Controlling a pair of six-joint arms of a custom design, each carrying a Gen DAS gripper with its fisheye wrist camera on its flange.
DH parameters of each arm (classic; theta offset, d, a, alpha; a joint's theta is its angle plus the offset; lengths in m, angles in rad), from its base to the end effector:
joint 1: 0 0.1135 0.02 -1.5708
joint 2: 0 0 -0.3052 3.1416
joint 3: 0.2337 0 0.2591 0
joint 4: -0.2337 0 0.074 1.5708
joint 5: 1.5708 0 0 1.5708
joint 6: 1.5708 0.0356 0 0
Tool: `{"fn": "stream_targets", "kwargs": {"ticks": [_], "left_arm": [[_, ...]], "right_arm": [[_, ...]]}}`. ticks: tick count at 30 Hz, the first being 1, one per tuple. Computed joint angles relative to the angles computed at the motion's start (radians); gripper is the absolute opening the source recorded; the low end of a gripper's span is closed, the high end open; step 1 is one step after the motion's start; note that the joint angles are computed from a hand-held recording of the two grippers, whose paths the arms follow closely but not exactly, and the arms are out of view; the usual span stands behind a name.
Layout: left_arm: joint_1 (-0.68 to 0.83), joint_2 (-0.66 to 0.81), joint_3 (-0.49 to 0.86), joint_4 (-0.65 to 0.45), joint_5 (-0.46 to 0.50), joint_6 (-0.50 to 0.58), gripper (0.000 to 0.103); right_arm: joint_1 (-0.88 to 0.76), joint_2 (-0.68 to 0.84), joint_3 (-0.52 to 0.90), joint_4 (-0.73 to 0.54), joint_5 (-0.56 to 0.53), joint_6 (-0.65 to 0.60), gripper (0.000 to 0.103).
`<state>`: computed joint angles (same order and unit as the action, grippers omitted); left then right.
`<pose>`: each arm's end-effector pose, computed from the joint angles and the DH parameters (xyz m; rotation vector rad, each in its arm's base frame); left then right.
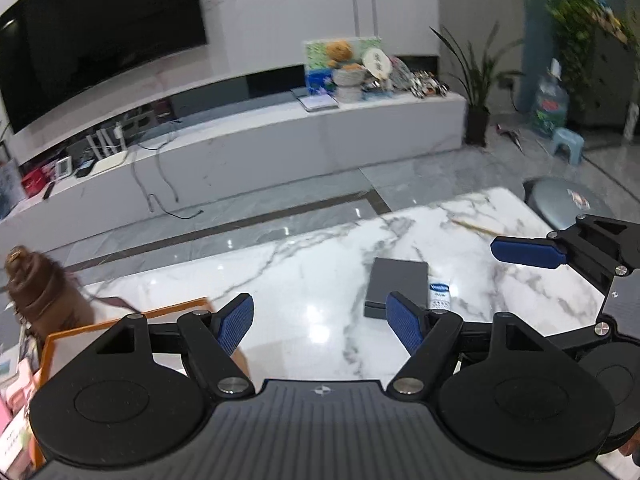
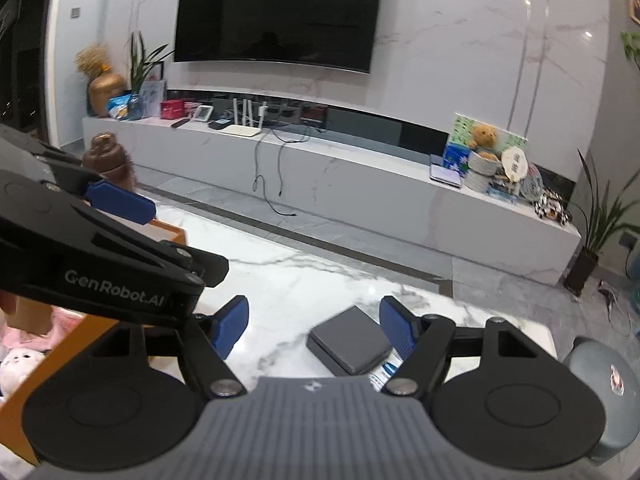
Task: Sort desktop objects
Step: 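Move both open tools back over the grey box and Vaseline tube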
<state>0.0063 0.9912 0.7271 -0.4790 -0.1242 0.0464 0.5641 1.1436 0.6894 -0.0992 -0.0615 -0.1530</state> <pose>0.1923 0.0056 0.2870 -0.0168 2.3128 0.1705 0.2013 0.1299 0.2770 -0.7847 1.9894 0.3078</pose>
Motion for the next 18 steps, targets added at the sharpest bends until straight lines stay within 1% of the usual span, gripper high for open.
{"fn": "stream_targets", "kwargs": {"ticks": [3,5,7,8,11,13,15,18], "left_arm": [[-0.035,0.077,-0.005,0.056,-0.012,-0.03,0.086],[-0.038,0.127,-0.004,0.089,0.005,-0.037,0.086],[-0.046,0.184,0.005,0.11,0.02,-0.033,0.086],[-0.059,0.214,0.004,0.13,0.01,-0.037,0.086],[-0.086,0.268,-0.02,0.19,-0.028,-0.068,0.086],[-0.09,0.297,-0.034,0.226,-0.031,-0.087,0.086],[-0.093,0.331,-0.032,0.239,-0.033,-0.091,0.086],[-0.104,0.377,-0.037,0.276,-0.054,-0.096,0.086]], "right_arm": [[-0.043,0.046,-0.01,0.03,-0.015,0.0,0.074],[-0.04,0.084,-0.019,0.075,0.001,0.02,0.074],[-0.058,0.107,-0.033,0.106,-0.016,0.034,0.074],[-0.066,0.12,-0.037,0.116,-0.024,0.04,0.074],[-0.065,0.16,-0.05,0.154,0.003,0.033,0.074],[-0.075,0.194,-0.049,0.179,0.0,0.041,0.074],[-0.099,0.231,-0.05,0.195,-0.02,0.051,0.074],[-0.11,0.287,-0.044,0.21,-0.025,0.072,0.078]]}}
